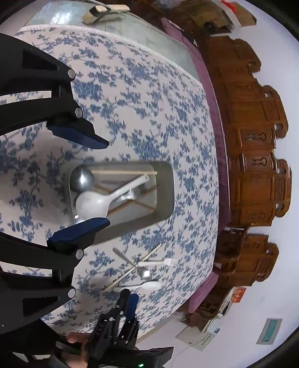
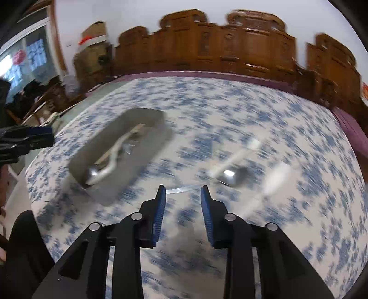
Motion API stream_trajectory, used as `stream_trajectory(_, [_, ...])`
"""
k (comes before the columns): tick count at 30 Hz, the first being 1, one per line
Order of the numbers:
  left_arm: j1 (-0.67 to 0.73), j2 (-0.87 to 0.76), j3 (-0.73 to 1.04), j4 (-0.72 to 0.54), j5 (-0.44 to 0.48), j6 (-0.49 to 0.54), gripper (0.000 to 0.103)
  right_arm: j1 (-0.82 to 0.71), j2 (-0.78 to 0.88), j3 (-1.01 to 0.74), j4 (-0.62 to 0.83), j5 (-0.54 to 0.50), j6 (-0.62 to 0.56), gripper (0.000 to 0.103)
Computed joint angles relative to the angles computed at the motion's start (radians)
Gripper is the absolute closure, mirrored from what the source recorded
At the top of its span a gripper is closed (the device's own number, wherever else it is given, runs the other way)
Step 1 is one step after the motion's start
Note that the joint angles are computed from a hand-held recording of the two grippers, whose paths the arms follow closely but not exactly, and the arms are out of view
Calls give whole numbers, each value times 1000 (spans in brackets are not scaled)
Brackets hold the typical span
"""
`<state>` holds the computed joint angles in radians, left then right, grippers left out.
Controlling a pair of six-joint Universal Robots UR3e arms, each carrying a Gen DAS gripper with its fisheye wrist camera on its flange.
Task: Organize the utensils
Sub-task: 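Lower the white plastic spoon into the tray and open the right tool, then reach the right tool to the pile and grasp another white plastic spoon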
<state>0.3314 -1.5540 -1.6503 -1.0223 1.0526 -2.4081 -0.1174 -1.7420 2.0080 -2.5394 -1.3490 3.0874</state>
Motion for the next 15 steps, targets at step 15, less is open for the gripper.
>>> stream_trajectory(15, [-180,-1,-67,87,61,-74,43,-163,133,3,-2,-74,35,61])
